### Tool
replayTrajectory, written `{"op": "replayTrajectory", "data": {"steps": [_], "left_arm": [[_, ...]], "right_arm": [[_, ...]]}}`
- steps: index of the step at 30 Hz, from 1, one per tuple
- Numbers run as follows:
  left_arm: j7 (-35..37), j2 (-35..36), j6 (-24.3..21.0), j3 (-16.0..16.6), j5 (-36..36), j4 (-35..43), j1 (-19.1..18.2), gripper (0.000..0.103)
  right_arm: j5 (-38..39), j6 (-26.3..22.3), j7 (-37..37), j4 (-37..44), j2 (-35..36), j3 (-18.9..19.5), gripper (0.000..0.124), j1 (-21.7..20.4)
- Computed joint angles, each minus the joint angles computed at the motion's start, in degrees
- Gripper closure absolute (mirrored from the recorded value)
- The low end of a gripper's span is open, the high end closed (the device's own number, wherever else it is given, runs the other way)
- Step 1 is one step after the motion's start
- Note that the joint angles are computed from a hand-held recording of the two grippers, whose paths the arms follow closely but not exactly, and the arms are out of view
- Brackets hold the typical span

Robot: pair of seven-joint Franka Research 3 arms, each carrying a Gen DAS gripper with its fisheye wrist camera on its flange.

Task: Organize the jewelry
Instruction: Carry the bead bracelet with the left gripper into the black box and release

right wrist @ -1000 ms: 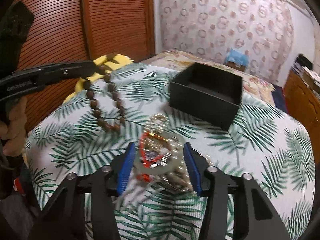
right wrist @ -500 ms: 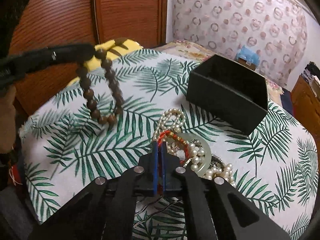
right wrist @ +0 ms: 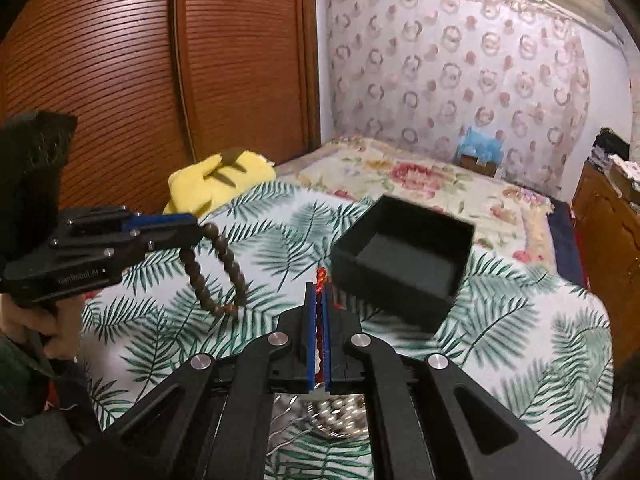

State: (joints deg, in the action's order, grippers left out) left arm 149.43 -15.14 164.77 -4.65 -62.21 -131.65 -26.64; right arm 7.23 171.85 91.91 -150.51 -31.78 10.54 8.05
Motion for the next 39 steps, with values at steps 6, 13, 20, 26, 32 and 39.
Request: {"op": "replayTrajectory", "data": {"steps": [6, 13, 20, 26, 32, 39], "left_arm": [[0.09, 1.46, -0.16, -0.58, 0.73, 2.43, 0.17, 0.089], [-0.79, 5.13, -0.31, -2.40, 3.03, 7.56, 1.18, 0.089], [-5.75, 10.77, -1.67, -6.05, 9.25, 14.79, 3.65, 0.089], [-11.02, 17.16, -2.94, -10.03, 16.62, 22.41, 5.72, 0.089], [-16.65, 23.38, -5.09, -13.36, 24.28, 28.31, 8.21, 0.089], [-23.55, 28.10, -6.82, -15.91, 32.01, 31.16, 11.32, 0.087]], "right_arm": [[-0.49, -1.32, -1.66, 2.08, 1.16, -1.80, 0.121, -1.04], [-0.30, -0.77, -4.64, 4.15, 3.99, -4.07, 0.121, -2.48], [3.40, 1.79, -9.31, 5.37, 6.53, -8.71, 0.121, -0.41], [8.60, 2.72, -15.07, 6.48, 7.90, -12.98, 0.121, 3.00], [12.98, 1.96, -19.94, 8.41, 9.94, -14.71, 0.120, 4.59], [17.24, 0.99, -24.79, 11.26, 13.41, -15.17, 0.120, 5.36]]}}
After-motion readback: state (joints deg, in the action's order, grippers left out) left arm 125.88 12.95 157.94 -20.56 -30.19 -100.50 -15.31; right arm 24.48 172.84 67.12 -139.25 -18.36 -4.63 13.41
